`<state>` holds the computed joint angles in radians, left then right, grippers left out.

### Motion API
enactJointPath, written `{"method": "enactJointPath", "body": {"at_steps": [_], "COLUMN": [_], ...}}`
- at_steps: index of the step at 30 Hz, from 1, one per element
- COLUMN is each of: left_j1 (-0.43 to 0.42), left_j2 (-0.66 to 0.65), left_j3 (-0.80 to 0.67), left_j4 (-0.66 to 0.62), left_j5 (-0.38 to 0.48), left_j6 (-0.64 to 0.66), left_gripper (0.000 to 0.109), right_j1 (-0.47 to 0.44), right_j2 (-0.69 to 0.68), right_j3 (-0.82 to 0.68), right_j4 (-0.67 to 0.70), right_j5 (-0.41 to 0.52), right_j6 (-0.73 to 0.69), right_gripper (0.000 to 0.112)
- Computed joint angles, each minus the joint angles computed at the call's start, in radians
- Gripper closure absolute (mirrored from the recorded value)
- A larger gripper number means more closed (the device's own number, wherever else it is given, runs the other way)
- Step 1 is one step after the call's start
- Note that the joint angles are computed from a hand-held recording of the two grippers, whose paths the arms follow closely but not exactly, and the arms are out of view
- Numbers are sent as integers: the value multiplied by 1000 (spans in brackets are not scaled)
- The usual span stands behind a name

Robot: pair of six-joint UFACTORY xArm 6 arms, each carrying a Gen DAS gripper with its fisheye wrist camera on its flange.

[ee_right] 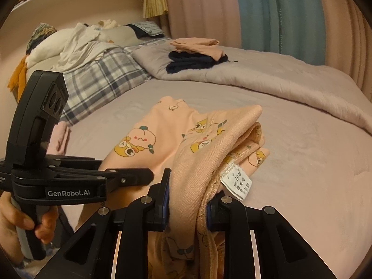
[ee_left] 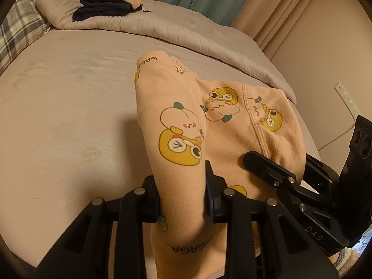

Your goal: Fold small clothes

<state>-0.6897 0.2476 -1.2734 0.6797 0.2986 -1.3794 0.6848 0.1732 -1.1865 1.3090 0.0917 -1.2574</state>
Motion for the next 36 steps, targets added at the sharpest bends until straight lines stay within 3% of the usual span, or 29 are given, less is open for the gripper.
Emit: {"method": "enactJointPath", "body": {"at_steps": [36], "left_j1": [35], "left_j2": [-73], "left_j3": [37], "left_j4": [206], "left_j5": [65], "left_j6": [-136], "left_gripper": [79], "right_j1": [24], "right_j2": [33], "right_j3": [-72], "right_j4": [31], "right_j5": [-4], "right_j6": [-117], "right_gripper": [87]}}
